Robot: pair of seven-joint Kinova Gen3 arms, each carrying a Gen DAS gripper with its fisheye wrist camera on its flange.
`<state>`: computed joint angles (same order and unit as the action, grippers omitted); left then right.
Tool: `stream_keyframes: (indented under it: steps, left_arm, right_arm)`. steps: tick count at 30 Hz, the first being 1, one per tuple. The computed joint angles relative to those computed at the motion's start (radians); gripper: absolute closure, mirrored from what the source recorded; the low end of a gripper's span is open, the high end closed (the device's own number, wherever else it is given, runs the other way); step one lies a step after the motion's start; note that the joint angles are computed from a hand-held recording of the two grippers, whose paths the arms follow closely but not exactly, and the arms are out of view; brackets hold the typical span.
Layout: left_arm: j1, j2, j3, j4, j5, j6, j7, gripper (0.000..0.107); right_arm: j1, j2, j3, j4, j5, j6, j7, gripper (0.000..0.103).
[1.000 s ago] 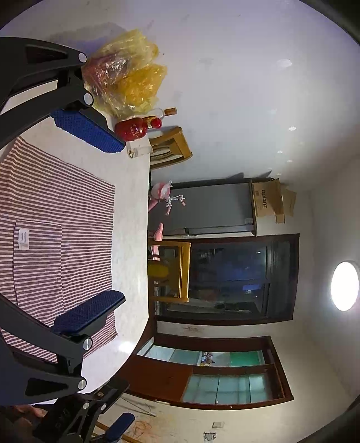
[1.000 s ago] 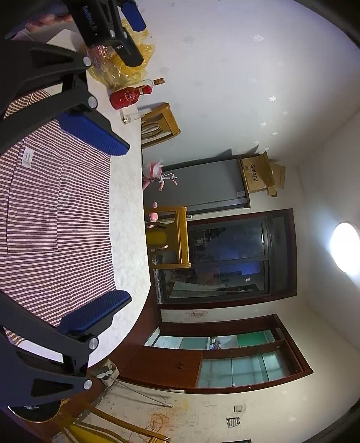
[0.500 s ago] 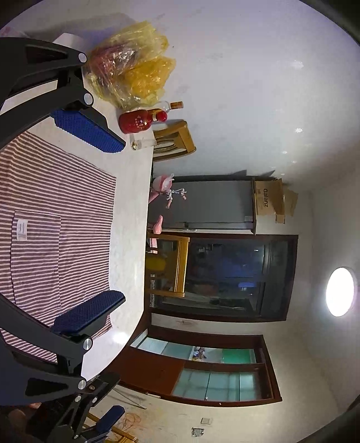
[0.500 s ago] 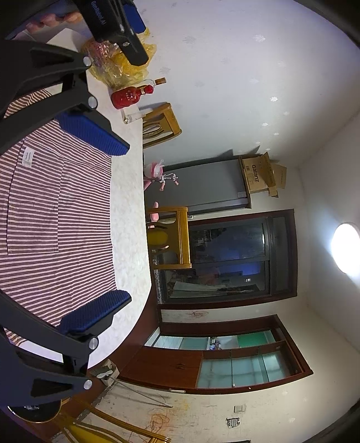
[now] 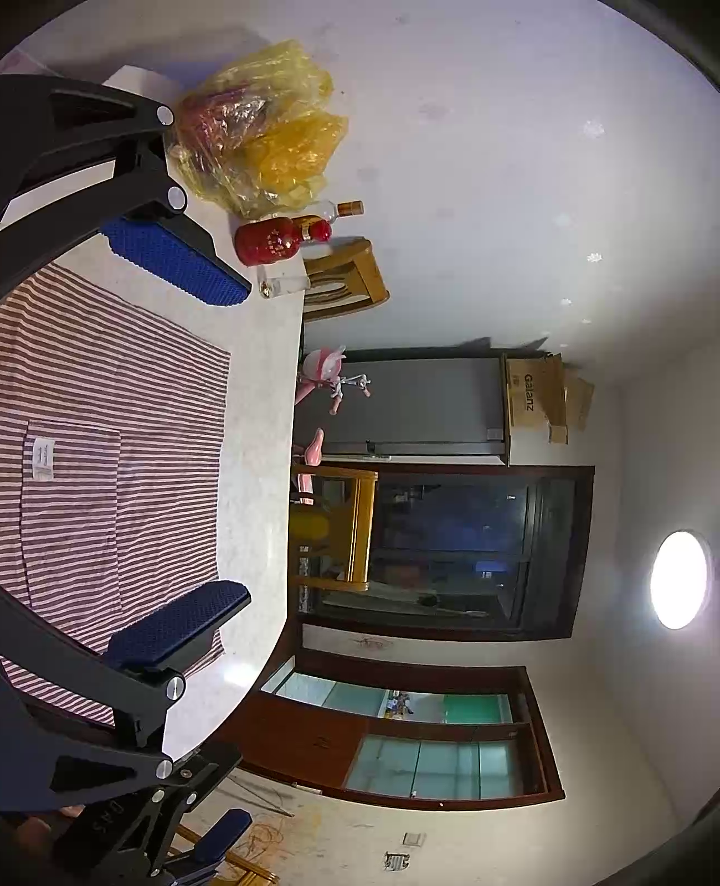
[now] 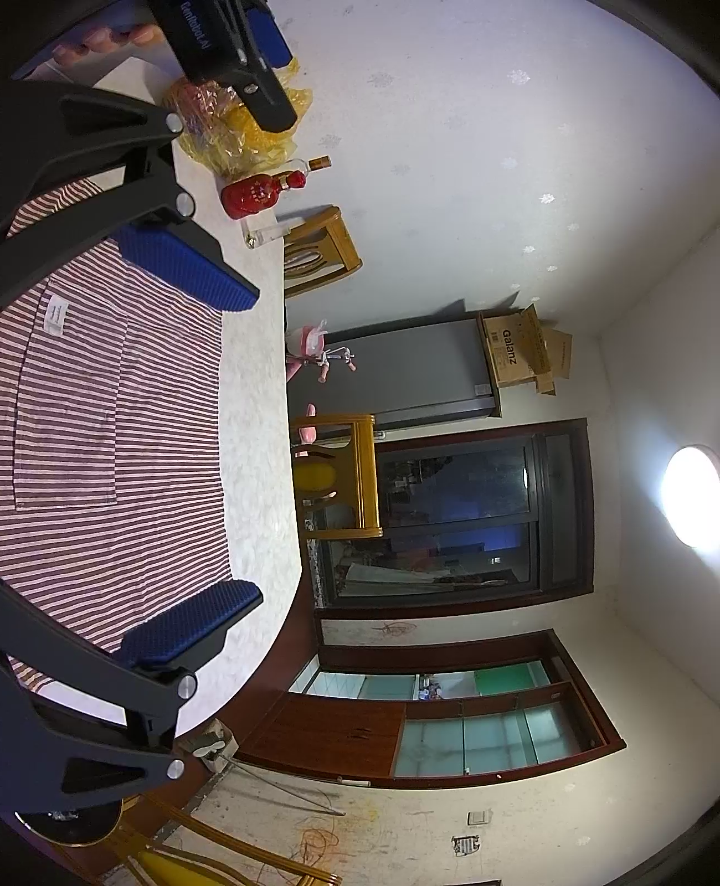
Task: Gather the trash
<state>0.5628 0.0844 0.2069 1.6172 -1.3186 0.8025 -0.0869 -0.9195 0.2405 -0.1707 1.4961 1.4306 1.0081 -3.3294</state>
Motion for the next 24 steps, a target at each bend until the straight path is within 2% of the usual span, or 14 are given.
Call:
stream_keyframes:
  steps: [24]
  left_arm:
    - [-0.006, -0.002, -0.001, 0.009, -0.021, -0.014, 0.002, 0.010]
  right_arm:
    - [0.002, -0.006, -0.003, -0.003, 0.026, 0.009, 0.011, 0.005]
